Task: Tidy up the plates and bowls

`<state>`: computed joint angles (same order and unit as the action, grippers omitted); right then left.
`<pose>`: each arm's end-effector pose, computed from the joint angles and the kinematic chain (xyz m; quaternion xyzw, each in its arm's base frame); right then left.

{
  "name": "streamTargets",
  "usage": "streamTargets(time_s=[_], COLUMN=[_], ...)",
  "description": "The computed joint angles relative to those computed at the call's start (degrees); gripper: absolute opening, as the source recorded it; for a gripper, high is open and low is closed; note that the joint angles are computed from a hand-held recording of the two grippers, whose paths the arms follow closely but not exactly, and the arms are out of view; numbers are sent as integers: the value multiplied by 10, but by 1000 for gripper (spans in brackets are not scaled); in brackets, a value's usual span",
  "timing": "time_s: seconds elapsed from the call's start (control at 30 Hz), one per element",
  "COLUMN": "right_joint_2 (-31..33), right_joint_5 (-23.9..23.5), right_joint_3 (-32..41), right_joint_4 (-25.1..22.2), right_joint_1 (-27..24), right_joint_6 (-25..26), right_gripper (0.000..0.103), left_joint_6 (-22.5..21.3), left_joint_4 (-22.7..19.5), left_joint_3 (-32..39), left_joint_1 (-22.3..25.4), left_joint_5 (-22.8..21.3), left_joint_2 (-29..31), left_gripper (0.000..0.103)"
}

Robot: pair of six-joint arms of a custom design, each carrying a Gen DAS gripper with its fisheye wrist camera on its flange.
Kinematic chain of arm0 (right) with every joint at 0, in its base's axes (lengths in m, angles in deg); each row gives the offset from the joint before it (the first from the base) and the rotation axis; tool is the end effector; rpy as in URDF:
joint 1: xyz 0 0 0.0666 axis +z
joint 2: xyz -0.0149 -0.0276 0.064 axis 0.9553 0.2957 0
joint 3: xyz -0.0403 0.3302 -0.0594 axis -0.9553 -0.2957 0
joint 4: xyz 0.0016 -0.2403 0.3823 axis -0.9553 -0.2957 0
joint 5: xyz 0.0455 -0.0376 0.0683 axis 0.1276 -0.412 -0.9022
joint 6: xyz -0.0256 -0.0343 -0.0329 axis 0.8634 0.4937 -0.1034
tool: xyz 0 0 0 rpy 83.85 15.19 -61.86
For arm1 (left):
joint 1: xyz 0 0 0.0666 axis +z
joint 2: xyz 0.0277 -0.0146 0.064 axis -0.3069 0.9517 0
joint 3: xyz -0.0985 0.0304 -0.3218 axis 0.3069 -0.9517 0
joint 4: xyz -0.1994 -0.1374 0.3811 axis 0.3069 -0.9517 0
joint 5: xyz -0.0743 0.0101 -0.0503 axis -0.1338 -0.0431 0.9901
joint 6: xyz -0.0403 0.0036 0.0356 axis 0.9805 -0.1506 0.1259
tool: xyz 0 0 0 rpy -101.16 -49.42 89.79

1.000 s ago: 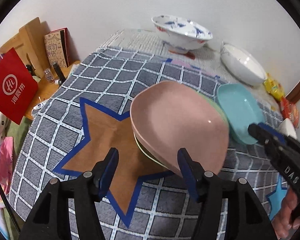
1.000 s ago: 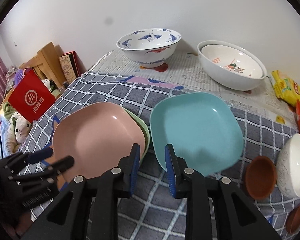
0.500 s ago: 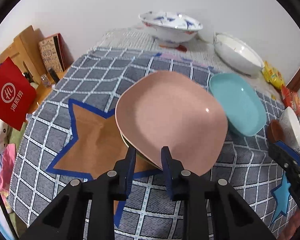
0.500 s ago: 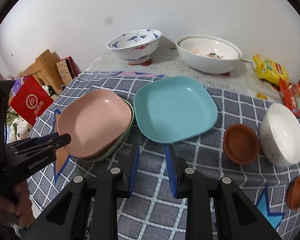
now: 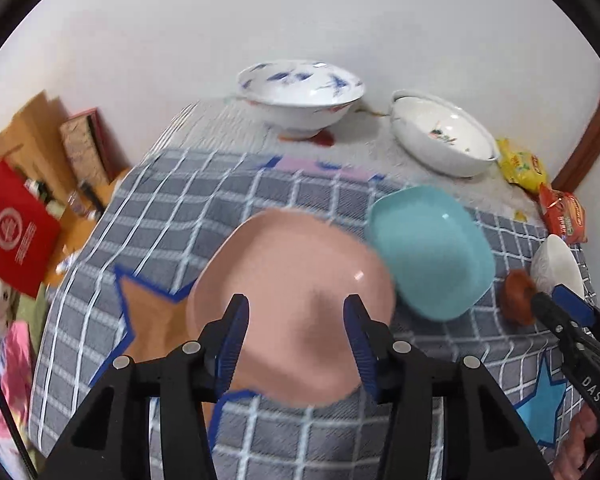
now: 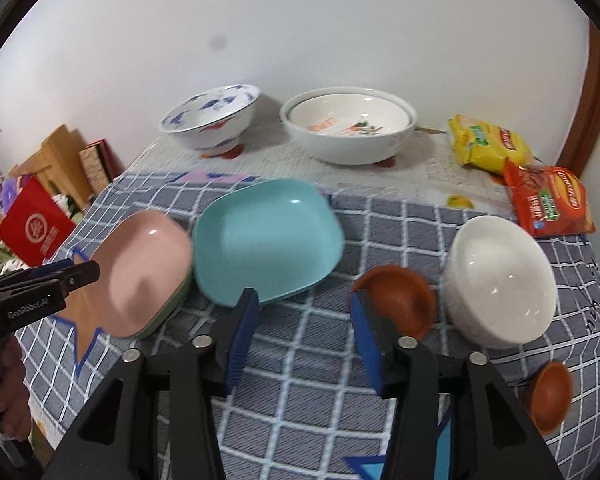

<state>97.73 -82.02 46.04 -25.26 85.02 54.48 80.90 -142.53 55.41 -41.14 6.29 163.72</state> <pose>0.5054 0.1127 0.4338 -0.1550 0.9298 0.0702 0.3262 0.4607 -0.1852 0.4680 -0.1573 0.9449 0.0296 0.2857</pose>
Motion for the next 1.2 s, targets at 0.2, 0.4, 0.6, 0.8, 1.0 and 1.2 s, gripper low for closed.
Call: streamTargets(time_s=[0.2,0.4,0.6,0.8,1.0,1.2], right_joint_2=[49,98,141,170,189,207], right_joint_5=[6,5,18,44,42,23], right_joint_3=[39,80,112,131,146,159], right_joint_4=[5,4,-1,-5,-17,-32], right_joint_1=[0,-1,4,9,7,2], right_joint_6=[1,-1,3,13,14,7], right_gripper=[50,49,49,41,37,9], left_joint_6=[-38,-59,-71,-73,-74,-75], left_joint_4=[12,16,25,20,15,18], left_joint_3=[63,107,136,160,176,179], left_joint_1=[1,9,22,32,32,32], left_joint_5=[8,22,51,70,81,86], left_joint_2=[69,121,160,196,220,229], left_gripper=[47,47,47,46,38,15])
